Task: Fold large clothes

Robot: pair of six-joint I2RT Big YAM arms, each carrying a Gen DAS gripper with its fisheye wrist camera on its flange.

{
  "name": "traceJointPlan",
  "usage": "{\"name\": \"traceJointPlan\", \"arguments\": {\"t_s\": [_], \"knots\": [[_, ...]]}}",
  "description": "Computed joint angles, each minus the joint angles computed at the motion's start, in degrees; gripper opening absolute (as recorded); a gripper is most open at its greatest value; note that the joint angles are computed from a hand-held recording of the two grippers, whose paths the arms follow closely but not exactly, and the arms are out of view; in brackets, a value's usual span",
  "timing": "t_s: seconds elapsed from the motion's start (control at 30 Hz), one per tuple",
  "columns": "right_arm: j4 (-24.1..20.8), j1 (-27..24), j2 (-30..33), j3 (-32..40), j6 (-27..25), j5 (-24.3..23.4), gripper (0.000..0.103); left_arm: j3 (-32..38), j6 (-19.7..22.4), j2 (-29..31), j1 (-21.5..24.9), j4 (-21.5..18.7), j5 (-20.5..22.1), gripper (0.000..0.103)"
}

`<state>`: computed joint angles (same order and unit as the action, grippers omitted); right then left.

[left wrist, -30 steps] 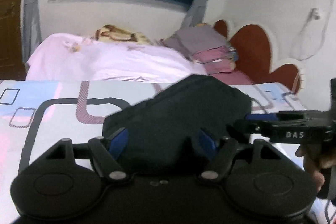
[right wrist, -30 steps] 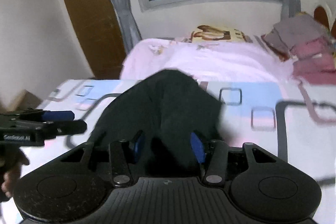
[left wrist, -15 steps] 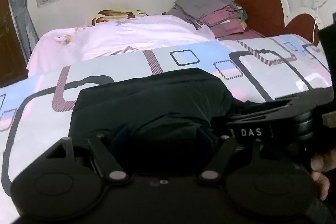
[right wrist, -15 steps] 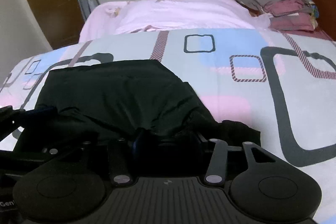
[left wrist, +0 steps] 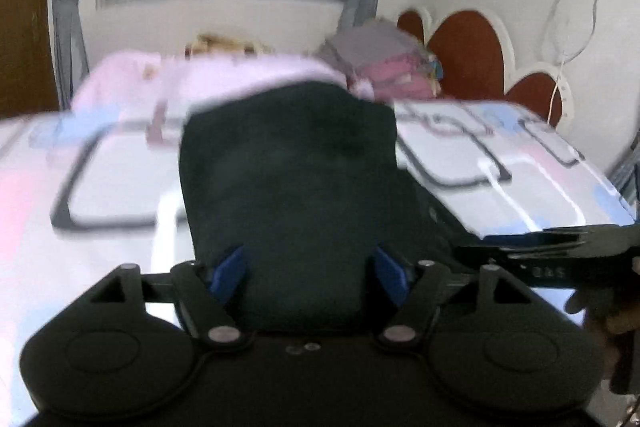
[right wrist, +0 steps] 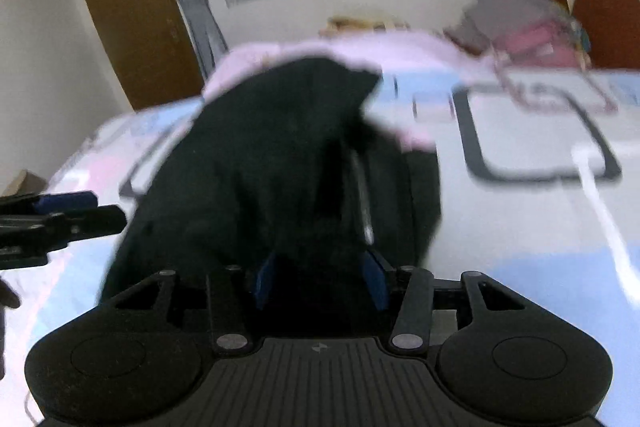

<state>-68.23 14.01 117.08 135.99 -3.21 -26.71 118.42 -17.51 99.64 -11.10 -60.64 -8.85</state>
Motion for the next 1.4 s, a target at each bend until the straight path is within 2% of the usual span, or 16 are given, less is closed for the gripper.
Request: {"name": "traceJointPlan", "arguments": {"t_s": [0.03, 0.17, 0.23, 0.3, 0.4, 0.5, 0.57, 0.6, 0.63, 0.67, 0.7, 0.77, 0.87, 0.93, 1.17, 1.4], "knots": [[-0.8, 0.5, 0.3, -0.1, -0.4, 1.1, 0.048, -0.5, -0.2, 0.6, -0.5, -1.3, -0.1, 0.069], [-1.1, 1.0, 1.6, -1.0, -0.7, 2.7, 0.048, -5.1, -5.2, 0.2, -0.9, 2.0, -1.9, 0.080], [-3.5, 0.6, 2.9, 1.4, -1.3, 1.7, 0.048, -5.0, -6.0, 0.3, -1.4, 1.8, -3.5, 0.080], [-6.5, -0.2, 3.3, 4.0, -3.0, 0.7, 0.048, -5.1, -6.9, -0.7, -2.2, 1.2, -4.3, 0.071], [-2.2, -3.1, -4.7, -5.2, -3.8, -3.0, 0.048, -6.7, -6.4, -4.4, -5.7, 0.4, -10.4, 0.064], [2.1, -6.5, -14.6, -17.1, -6.5, -5.1, 0.048, -8.8, -7.7, -8.4, -10.4, -1.1, -16.8, 0.077], [2.3, -8.8, -19.7, -22.3, -9.6, -6.3, 0.048, -9.4, -8.4, -10.3, -14.2, -2.8, -21.6, 0.086], [3.1, -10.0, -22.5, -25.3, -10.2, -7.4, 0.052, -9.5, -8.9, -11.1, -16.0, -3.7, -23.7, 0.090], [4.3, -11.1, -25.3, -28.2, -10.3, -8.0, 0.083, -9.4, -9.6, -11.6, -18.0, -4.7, -26.4, 0.100], [7.2, -12.0, -28.4, -31.9, -9.6, -8.2, 0.101, -9.3, -10.4, -12.1, -20.0, -5.5, -29.4, 0.103], [10.8, -13.0, -31.6, -35.6, -8.5, -8.2, 0.103, -8.6, -11.5, -12.1, -21.6, -6.9, -31.6, 0.103], [10.1, -14.5, -34.8, -37.9, -9.1, -7.9, 0.103, -6.9, -15.7, -12.0, -24.5, -11.2, -34.1, 0.103], [9.9, -16.6, -38.7, -40.7, -9.8, -8.5, 0.103, -8.6, -19.4, -13.9, -28.6, -10.9, -39.3, 0.103], [7.3, -18.0, -40.1, -41.0, -12.2, -10.2, 0.103, -8.3, -22.3, -14.1, -30.5, -13.0, -42.3, 0.103], [6.5, -19.9, -44.8, -45.1, -16.4, -11.2, 0.103, -3.6, -28.3, -12.5, -34.7, -22.2, -45.5, 0.103], [5.2, -21.4, -45.1, -43.9, -16.2, -14.0, 0.103, -0.6, -31.4, -11.0, -36.7, -26.6, -48.1, 0.103]]}}
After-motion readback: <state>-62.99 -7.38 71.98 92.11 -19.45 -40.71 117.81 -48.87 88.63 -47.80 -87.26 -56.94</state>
